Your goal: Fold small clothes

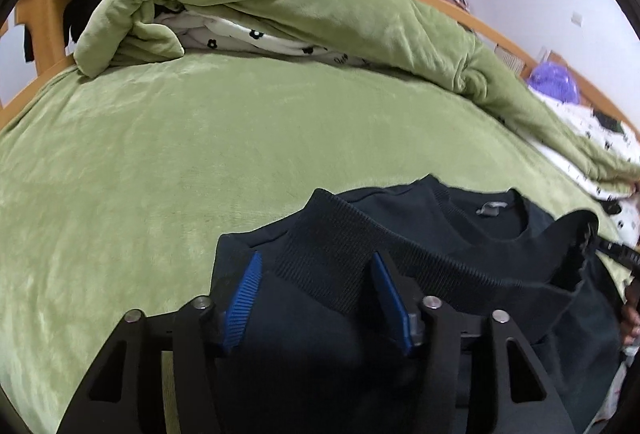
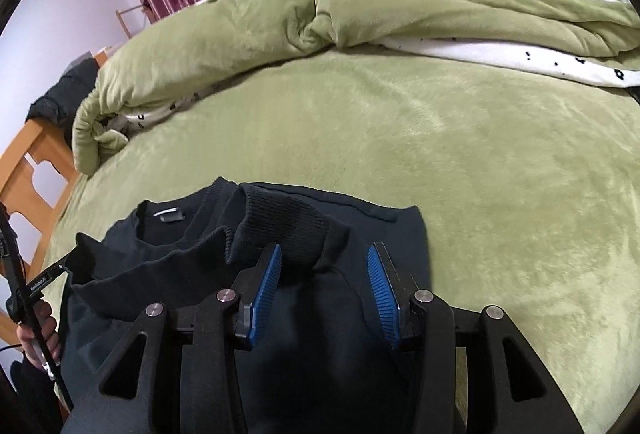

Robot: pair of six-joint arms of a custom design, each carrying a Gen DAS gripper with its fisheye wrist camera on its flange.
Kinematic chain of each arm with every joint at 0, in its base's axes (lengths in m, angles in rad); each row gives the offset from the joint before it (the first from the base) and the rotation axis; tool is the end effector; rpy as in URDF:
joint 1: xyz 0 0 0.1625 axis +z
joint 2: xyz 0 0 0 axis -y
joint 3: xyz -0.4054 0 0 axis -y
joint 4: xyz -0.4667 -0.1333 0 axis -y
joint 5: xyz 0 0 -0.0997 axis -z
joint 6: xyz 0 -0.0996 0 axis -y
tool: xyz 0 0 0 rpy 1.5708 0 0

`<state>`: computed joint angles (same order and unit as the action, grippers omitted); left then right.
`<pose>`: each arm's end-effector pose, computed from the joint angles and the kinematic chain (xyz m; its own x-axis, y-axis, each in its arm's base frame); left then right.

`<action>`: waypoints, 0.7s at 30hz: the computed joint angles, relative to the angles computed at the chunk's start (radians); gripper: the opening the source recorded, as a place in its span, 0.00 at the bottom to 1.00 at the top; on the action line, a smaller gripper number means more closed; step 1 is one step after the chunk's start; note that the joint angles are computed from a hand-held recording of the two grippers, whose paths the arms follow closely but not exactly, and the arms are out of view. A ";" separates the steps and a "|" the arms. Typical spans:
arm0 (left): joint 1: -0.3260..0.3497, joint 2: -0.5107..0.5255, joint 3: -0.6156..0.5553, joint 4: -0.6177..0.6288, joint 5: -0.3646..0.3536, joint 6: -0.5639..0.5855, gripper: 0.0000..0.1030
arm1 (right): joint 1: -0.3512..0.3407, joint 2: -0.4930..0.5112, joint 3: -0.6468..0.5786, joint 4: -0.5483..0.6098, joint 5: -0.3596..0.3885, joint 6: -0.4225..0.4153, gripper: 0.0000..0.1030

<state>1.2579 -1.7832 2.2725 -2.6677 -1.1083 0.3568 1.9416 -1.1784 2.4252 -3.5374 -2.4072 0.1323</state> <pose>0.0278 -0.4916 0.3232 -0.7831 0.3039 -0.5427 0.5616 0.7204 -0.4070 0.2085 -0.3723 0.1102 -0.8308 0.3038 0.4663 -0.1643 0.6666 -0.7271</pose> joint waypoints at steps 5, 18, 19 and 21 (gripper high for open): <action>0.018 0.017 -0.008 -0.023 0.001 -0.006 0.19 | -0.028 0.045 -0.059 0.073 -0.017 -0.029 0.43; 0.106 -0.032 -0.016 -0.080 -0.134 -0.110 0.09 | -0.016 0.052 -0.020 -0.205 0.022 -0.173 0.15; 0.105 -0.024 -0.016 -0.084 -0.126 -0.110 0.09 | -0.024 0.043 -0.015 -0.202 0.032 -0.157 0.15; 0.097 -0.010 -0.015 -0.094 -0.104 -0.104 0.09 | -0.040 0.057 -0.038 -0.127 -0.016 -0.116 0.15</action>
<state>1.3545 -1.7932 2.2578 -2.7613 -1.2122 0.2530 1.9017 -1.1213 2.3877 -3.6648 -2.4231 0.0162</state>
